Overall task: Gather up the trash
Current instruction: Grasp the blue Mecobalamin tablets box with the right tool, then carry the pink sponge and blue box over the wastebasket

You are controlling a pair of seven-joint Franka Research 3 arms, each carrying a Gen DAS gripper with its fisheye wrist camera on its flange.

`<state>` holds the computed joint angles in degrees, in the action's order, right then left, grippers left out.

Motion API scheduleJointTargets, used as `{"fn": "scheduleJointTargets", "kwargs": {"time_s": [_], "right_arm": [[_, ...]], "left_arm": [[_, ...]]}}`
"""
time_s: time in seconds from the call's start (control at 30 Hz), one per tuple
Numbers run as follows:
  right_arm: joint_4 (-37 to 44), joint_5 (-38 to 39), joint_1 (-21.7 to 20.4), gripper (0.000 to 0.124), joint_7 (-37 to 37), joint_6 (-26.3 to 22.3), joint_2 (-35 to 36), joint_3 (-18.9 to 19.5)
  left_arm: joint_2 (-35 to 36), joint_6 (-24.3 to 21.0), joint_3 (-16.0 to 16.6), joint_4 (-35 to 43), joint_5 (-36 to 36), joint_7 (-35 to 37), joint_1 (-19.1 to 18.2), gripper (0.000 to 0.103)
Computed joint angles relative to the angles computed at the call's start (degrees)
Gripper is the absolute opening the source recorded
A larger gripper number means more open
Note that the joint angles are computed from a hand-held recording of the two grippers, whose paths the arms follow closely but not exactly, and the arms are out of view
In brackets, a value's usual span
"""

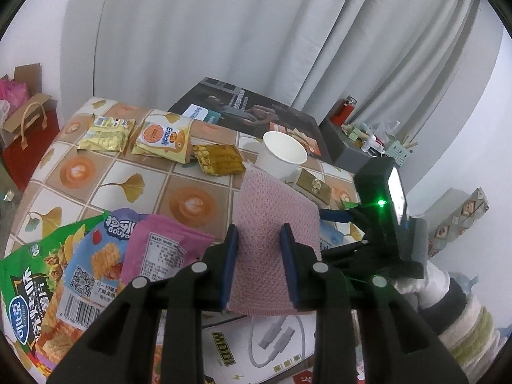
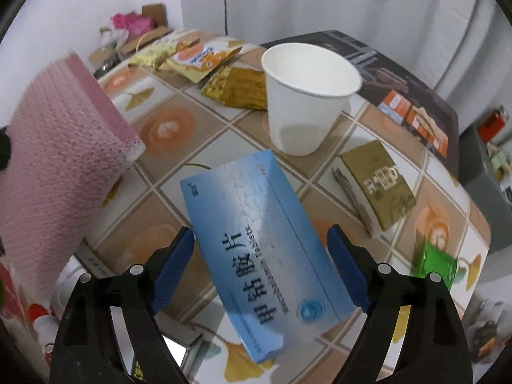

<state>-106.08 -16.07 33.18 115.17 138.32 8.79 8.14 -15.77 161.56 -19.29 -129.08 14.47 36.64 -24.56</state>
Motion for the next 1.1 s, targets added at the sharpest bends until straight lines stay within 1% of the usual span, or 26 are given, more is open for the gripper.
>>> {"fn": "scheduleJointTargets", "kwargs": {"time_s": [0.1, 0.2, 0.37, 0.53, 0.63, 0.83, 1.0, 1.1], "right_arm": [[1.7, 0.4, 0.1, 0.081, -2.9, -2.3, 1.3, 0.2], [2.4, -0.1, 0.5, 0.081, -3.0, -3.5, 2.0, -0.1], [0.8, 1.2, 0.1, 0.079, -2.3, -2.4, 1.0, -0.4], [-1.3, 0.2, 0.0, 0.078, -0.1, -1.6, -0.6, -0.4], [-3.8, 0.3, -0.6, 0.077, 1.9, 0.0, -2.7, -0.2], [-10.8, 1.7, -2.7, 0.076, 6.8, 4.6, -9.4, 1.0], [-17.8, 1.7, -5.1, 0.076, 11.6, 8.1, -16.7, 3.2], [-22.3, 3.0, -6.7, 0.076, 14.3, 10.9, -21.9, 4.6]], "left_arm": [[0.3, 0.1, 0.2, -0.1, -0.3, 0.2, -0.2, 0.026], [0.4, 0.3, 0.4, -0.3, -0.8, 0.3, -0.3, 0.026], [0.2, 0.5, 0.5, -0.8, -1.3, 0.3, -0.4, 0.026], [-0.1, 0.7, 0.4, -1.2, -1.2, -0.4, -0.1, 0.026], [-0.7, 0.8, 0.2, -1.5, -1.0, -0.8, -0.1, 0.026], [-1.5, 1.5, -0.2, -1.9, -0.2, -1.6, 0.0, 0.026], [-2.6, 1.6, -0.1, -1.9, -0.8, -1.2, -1.0, 0.026], [-4.1, 1.4, -0.9, -2.1, -0.1, -1.9, -0.9, 0.026]]}}
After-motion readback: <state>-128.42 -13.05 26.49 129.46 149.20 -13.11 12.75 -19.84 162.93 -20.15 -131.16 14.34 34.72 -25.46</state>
